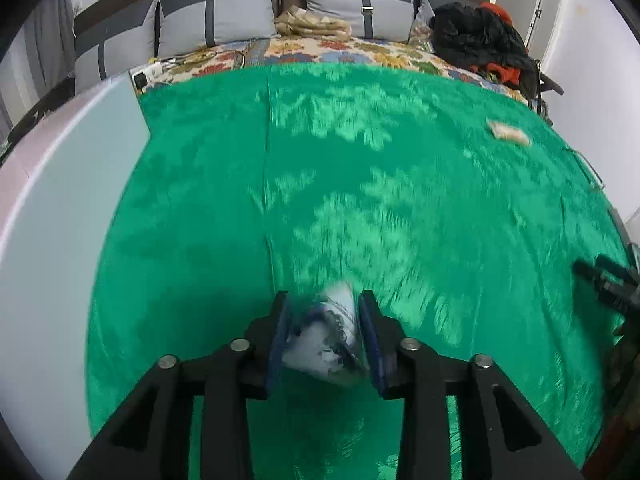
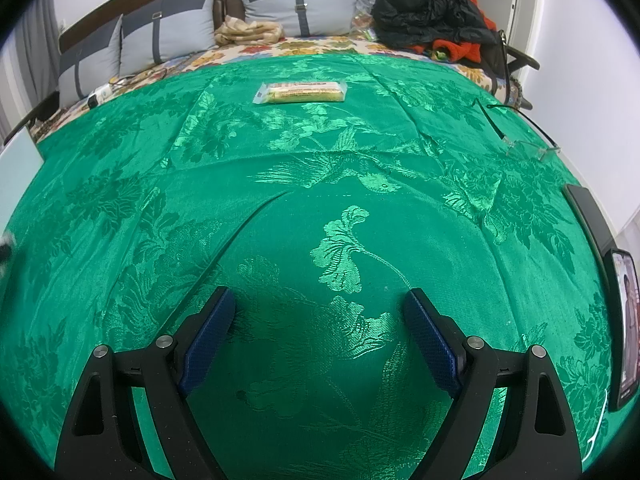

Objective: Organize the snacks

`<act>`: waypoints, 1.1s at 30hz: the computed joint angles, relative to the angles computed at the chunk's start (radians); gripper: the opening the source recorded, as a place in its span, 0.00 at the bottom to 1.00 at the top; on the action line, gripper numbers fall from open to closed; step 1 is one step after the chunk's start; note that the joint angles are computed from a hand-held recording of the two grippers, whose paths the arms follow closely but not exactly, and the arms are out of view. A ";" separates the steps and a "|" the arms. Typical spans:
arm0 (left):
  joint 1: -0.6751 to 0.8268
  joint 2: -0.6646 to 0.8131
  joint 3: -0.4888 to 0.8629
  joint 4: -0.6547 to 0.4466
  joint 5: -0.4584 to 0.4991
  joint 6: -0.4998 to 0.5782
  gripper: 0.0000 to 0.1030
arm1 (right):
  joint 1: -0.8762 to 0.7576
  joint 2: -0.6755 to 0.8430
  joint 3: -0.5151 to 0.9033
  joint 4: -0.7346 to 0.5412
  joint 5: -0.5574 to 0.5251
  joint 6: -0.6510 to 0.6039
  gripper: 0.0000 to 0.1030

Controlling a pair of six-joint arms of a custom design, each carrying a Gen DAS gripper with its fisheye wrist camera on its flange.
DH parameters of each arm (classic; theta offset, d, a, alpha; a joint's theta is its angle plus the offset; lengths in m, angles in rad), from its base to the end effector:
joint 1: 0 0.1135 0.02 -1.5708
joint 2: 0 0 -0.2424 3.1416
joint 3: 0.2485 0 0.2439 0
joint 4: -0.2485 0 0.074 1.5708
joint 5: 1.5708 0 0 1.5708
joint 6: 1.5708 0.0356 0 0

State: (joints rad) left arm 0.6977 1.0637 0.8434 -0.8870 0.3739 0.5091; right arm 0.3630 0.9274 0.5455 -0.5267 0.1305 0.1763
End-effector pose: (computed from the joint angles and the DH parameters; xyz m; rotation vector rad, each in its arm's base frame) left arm 0.1570 0.1147 0.2364 -0.1269 2.5526 -0.0558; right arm 0.1732 0.0608 0.1888 -0.1749 2.4637 0.0706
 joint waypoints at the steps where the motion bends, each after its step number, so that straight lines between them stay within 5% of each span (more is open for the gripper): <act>1: 0.001 -0.008 -0.034 0.031 -0.012 -0.004 0.57 | 0.001 0.001 0.000 0.000 0.001 0.001 0.86; 3: -0.011 -0.035 -0.090 0.098 -0.044 -0.024 0.73 | 0.000 0.000 0.000 0.000 0.000 0.000 0.86; 12: 0.051 -0.077 -0.159 0.160 -0.036 -0.026 0.99 | 0.000 0.000 -0.001 0.001 0.000 0.000 0.86; 33: 0.038 -0.067 -0.164 0.177 -0.049 -0.039 1.00 | -0.005 -0.001 -0.001 0.000 -0.004 -0.004 0.86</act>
